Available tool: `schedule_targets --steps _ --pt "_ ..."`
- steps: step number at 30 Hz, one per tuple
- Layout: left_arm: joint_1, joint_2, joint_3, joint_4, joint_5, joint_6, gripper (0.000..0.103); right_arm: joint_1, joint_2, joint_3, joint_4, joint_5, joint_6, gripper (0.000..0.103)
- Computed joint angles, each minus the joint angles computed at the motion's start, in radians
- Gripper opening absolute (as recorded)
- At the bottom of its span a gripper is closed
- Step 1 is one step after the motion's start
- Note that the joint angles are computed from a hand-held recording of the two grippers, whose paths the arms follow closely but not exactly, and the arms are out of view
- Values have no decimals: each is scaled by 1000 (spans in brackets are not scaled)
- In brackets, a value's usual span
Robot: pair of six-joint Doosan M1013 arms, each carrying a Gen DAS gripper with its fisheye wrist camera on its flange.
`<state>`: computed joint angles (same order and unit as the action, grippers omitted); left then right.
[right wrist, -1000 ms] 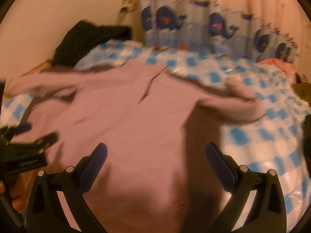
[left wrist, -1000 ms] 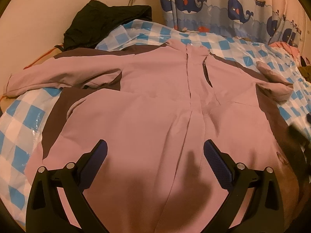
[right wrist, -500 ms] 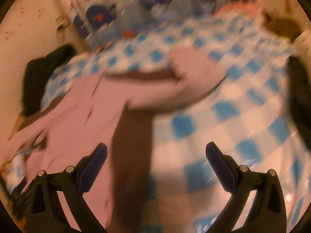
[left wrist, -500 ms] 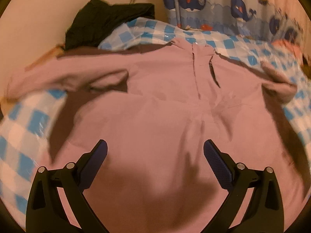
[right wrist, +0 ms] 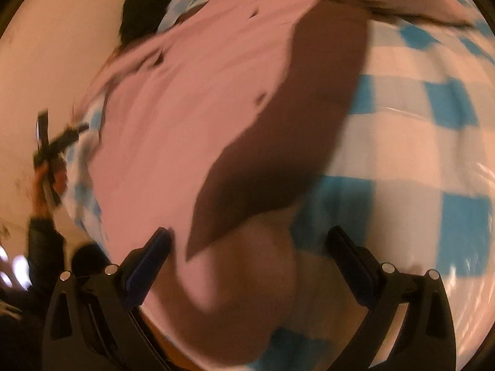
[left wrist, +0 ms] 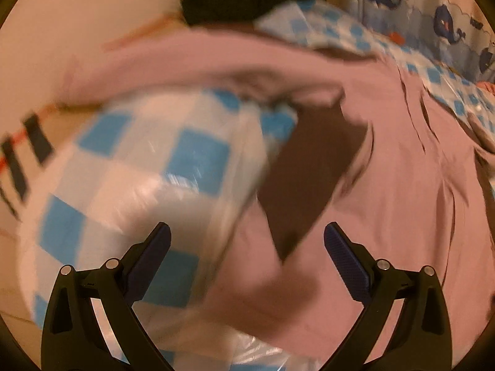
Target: Fold large clothes
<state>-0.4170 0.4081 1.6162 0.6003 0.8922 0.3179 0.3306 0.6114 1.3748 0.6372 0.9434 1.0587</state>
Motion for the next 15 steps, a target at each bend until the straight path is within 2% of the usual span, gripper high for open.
schedule_targets --steps 2,4,5,6,8,9,10,12,13,14,15 --pt "22 3 18 -114 -54 84 95 3 4 0 69 12 -82 96" --pt "27 11 34 -183 -90 126 95 9 2 8 143 31 -187 88" --pt "29 14 41 -196 -98 128 95 18 -5 12 118 13 -189 81" --pt "31 13 54 -209 -121 124 95 27 -9 11 89 -9 -177 62" --pt "40 4 84 -251 -191 112 95 16 -7 9 142 -14 -175 43" --pt "44 -2 97 -265 -218 100 95 9 -9 15 188 -14 -192 29" --pt "46 -6 108 -275 -243 93 95 -3 -15 27 268 -14 -227 24" --pt "46 -18 129 -299 -303 90 95 -21 -24 35 384 -4 -281 21" --pt "43 -28 140 -294 -326 72 84 -27 -24 35 433 2 -303 20" --pt "39 -35 142 -296 -329 63 60 -39 -25 38 520 21 -340 20" --pt "38 -45 146 -317 -333 72 55 -53 -29 44 613 44 -381 19"
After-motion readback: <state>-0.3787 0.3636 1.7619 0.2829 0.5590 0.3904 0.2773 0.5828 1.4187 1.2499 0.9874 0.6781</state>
